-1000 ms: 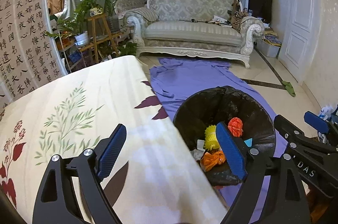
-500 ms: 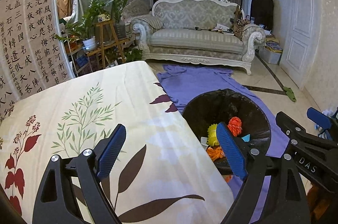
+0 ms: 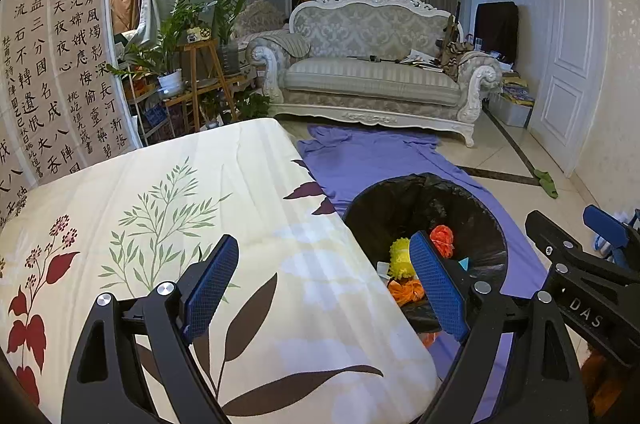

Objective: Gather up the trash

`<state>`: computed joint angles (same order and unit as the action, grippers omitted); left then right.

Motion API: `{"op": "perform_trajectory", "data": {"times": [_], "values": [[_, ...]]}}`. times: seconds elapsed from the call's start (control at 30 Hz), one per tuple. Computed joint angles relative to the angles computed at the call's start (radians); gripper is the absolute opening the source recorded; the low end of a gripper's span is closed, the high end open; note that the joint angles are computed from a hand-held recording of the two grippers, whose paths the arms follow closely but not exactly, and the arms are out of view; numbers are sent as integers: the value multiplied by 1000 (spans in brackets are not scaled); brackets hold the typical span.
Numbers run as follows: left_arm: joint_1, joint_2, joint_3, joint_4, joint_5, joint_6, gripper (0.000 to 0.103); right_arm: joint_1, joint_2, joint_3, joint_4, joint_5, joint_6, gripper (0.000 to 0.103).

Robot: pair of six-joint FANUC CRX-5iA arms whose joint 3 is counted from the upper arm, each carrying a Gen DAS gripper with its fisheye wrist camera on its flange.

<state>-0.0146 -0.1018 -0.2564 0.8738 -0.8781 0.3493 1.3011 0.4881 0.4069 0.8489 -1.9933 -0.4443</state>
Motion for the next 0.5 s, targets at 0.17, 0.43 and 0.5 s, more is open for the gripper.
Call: {"op": "perform_trajectory", "data": {"times": [0.17,0.43,0.5], "values": [[0,0,0,0,0,0,85,1,-3,-4,-1,1,-3,83],[3,2,3,1,-8,-2,85,1,-3,-5,0,0,-3,83],[5,-2,-3,4,-11,-4,85,0,-2,-4,2,-2,-2,83]]}}
